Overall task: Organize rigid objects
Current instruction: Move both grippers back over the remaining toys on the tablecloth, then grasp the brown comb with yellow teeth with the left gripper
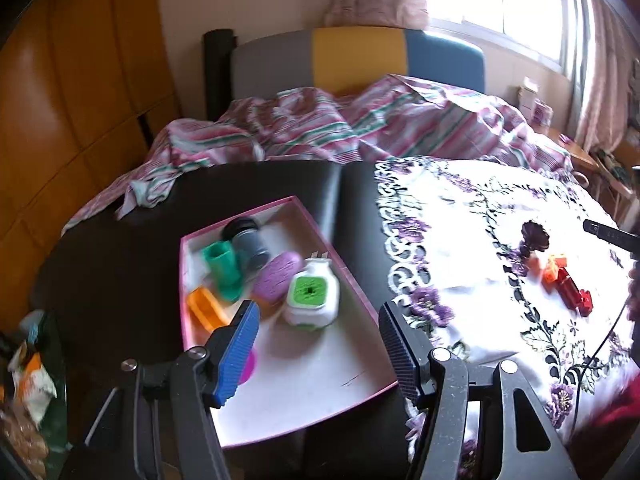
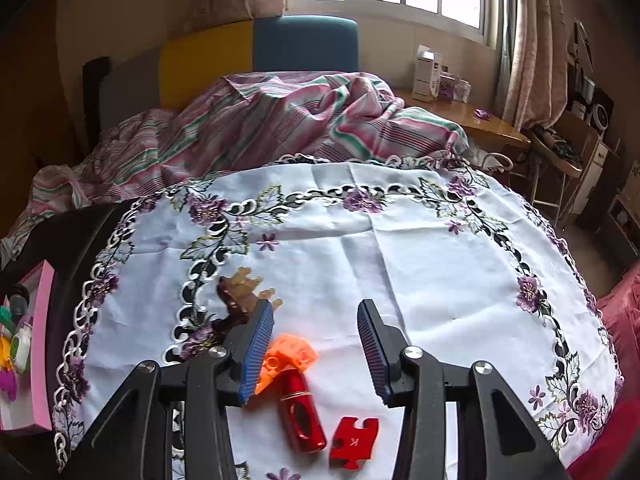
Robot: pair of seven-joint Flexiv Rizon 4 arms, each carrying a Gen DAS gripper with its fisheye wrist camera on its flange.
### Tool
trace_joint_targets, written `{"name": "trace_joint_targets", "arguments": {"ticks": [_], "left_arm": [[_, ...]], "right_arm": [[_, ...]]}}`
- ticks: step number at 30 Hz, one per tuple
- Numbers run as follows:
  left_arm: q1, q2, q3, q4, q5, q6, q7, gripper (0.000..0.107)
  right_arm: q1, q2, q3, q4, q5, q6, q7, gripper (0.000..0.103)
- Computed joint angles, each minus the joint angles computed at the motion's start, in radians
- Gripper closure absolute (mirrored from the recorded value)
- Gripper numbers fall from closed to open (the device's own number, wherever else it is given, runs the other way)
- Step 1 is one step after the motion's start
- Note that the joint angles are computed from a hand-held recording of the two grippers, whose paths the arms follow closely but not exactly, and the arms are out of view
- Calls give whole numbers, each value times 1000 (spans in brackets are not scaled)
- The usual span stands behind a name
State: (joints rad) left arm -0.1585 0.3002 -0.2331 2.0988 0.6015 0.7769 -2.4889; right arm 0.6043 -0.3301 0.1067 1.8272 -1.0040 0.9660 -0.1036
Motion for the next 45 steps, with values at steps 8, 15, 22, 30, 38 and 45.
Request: {"name": "trace_joint_targets", "arguments": {"ticks": [8, 15, 22, 30, 38, 45], "left_arm": [[-45, -166, -2, -121, 14, 35, 32, 44], [-123, -301, 58, -192, -62, 83, 91, 44], [-179, -446, 108, -265, -193, 174, 192, 44], [-225, -631, 117, -432, -343, 230, 380, 37], [-279, -837, 146, -687, -423, 236, 589, 12], [-309, -975, 182, -861, -506, 174, 686, 12]], "right_arm": [[-54, 23, -6, 65, 85, 97, 114, 59], [-69, 46, -6, 88, 98, 108, 174, 59], [-80, 52, 1, 93, 141, 94, 188, 59], [-94, 55, 6, 101, 184, 125, 198, 59], [-93, 53, 4, 99, 219, 153, 167, 59], [-98, 56, 5, 108, 249, 164, 174, 59]]}}
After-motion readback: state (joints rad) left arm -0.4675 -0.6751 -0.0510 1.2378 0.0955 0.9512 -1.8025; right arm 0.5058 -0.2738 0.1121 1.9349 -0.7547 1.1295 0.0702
